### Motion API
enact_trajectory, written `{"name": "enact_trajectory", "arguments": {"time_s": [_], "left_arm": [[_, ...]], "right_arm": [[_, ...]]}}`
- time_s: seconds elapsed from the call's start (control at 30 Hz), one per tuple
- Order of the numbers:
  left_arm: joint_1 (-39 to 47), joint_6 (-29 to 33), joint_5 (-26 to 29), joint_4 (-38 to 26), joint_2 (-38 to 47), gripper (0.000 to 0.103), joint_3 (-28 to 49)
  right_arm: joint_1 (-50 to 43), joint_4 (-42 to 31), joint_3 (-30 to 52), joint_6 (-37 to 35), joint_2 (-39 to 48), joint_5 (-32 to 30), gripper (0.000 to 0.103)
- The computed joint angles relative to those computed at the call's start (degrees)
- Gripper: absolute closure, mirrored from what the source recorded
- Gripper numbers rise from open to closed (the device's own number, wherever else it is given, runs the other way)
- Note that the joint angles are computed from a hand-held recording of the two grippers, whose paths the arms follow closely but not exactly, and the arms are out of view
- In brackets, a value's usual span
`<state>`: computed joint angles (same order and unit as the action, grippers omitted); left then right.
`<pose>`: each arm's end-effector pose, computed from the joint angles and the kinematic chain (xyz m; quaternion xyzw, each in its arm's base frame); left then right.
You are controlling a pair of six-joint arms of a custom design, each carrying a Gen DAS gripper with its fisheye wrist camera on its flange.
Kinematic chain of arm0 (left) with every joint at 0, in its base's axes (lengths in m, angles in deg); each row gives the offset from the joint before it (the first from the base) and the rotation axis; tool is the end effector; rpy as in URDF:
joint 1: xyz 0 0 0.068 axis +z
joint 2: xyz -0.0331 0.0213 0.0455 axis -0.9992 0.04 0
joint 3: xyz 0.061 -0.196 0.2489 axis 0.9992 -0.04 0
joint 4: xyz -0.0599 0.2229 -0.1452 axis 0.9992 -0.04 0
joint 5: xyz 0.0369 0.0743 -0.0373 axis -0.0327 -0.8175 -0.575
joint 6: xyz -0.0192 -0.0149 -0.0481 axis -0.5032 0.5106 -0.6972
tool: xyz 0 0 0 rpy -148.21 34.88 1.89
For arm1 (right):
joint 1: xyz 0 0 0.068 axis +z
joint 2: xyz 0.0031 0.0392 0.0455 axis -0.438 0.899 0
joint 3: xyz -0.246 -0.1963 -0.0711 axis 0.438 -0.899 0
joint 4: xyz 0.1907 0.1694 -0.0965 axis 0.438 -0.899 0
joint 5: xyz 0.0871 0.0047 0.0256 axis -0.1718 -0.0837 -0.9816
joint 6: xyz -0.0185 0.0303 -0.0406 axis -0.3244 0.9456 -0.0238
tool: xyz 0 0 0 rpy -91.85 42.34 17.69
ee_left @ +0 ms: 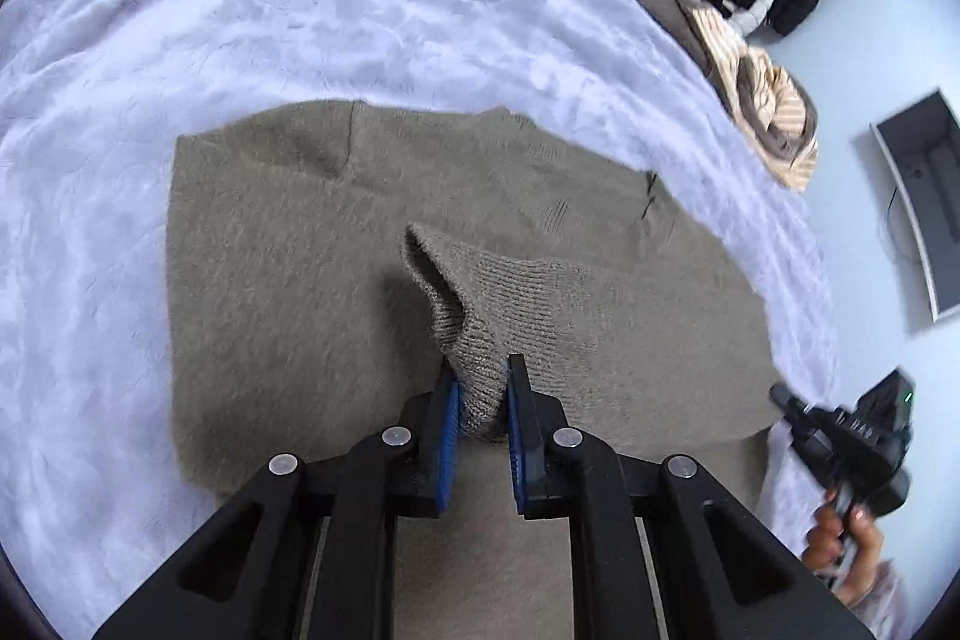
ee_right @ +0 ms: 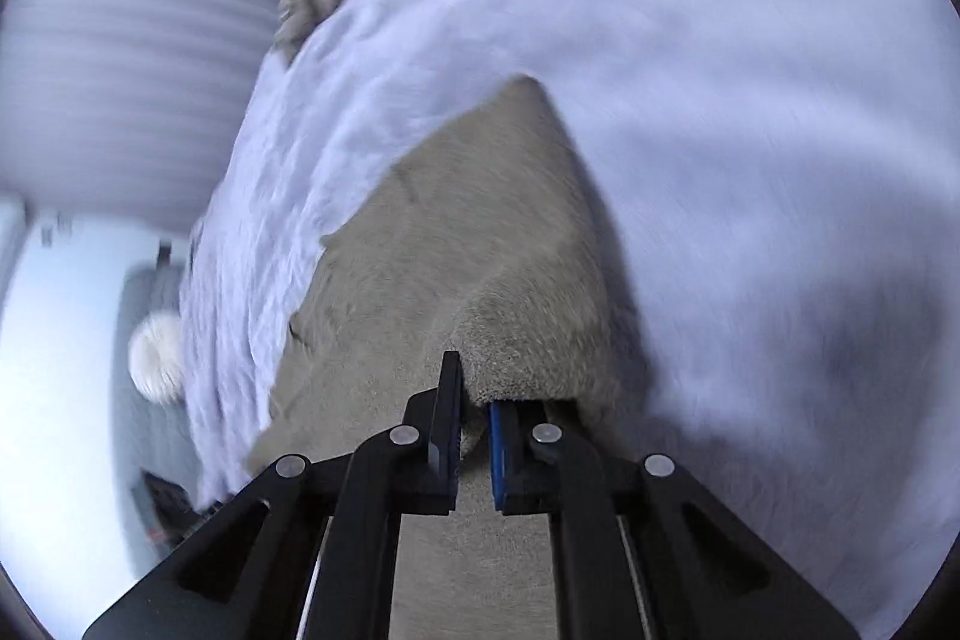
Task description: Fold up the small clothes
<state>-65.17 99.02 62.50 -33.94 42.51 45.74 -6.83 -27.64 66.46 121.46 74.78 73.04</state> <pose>0.2673 0.0911 0.1909 0.0332 0.9625 -0.2287 0.1418 0.1626 0.0628 0.1804 0.3162 0.8719 0.2997 0.2236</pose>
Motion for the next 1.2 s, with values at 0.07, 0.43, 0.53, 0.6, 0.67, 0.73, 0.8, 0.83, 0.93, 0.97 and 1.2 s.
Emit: {"name": "enact_trajectory", "arguments": {"time_s": [0.07,0.43,0.53,0.6,0.67,0.73,0.8,0.83,0.93,0.97,1.2], "left_arm": [[-0.6,0.2,-3.8,3.1,0.2,0.087,-2.1],[3.6,2.6,-16.3,8.6,-4.6,0.02,-5.3],[5.8,3.0,-16.4,7.2,-1.8,0.02,-2.6],[7.9,3.9,-15.7,6.6,1.1,0.02,-1.0],[9.3,4.3,-12.9,3.7,5.1,0.02,2.2],[9.8,3.9,-11.7,2.7,7.7,0.021,3.8],[9.4,4.0,-11.7,3.1,8.0,0.065,3.9],[8.8,4.5,-12.8,3.0,8.0,0.071,3.9],[8.2,5.4,-14.4,5.9,5.8,0.071,1.5],[8.1,6.0,-15.1,7.0,5.4,0.071,0.6],[7.2,-0.3,-21.5,7.3,2.0,0.07,-1.3]], "right_arm": [[-0.2,-2.2,0.8,-3.8,2.0,-0.8,0.095],[0.7,-11.1,-1.8,-6.8,-1.8,-0.7,0.087],[1.6,-17.1,-1.0,-5.4,-8.7,1.2,0.06],[0.5,-18.6,-0.9,-5.4,-10.9,2.0,0.041],[-4.5,-17.2,-2.3,-6.2,-10.7,-0.6,0.041],[-11.6,-11.9,-5.8,-6.9,-9.7,-7.1,0.042],[-16.4,-7.3,-7.8,-7.3,-6.2,-11.9,0.067],[-17.5,-6.2,-7.8,-7.9,-4.3,-13.7,0.086],[-14.2,-10.7,-4.4,-11.2,-5.3,-9.4,0.087],[-13.1,-12.0,-3.5,-12.6,-4.7,-7.9,0.087],[-11.4,-10.8,-3.6,-14.2,0.0,-5.4,0.085]]}}
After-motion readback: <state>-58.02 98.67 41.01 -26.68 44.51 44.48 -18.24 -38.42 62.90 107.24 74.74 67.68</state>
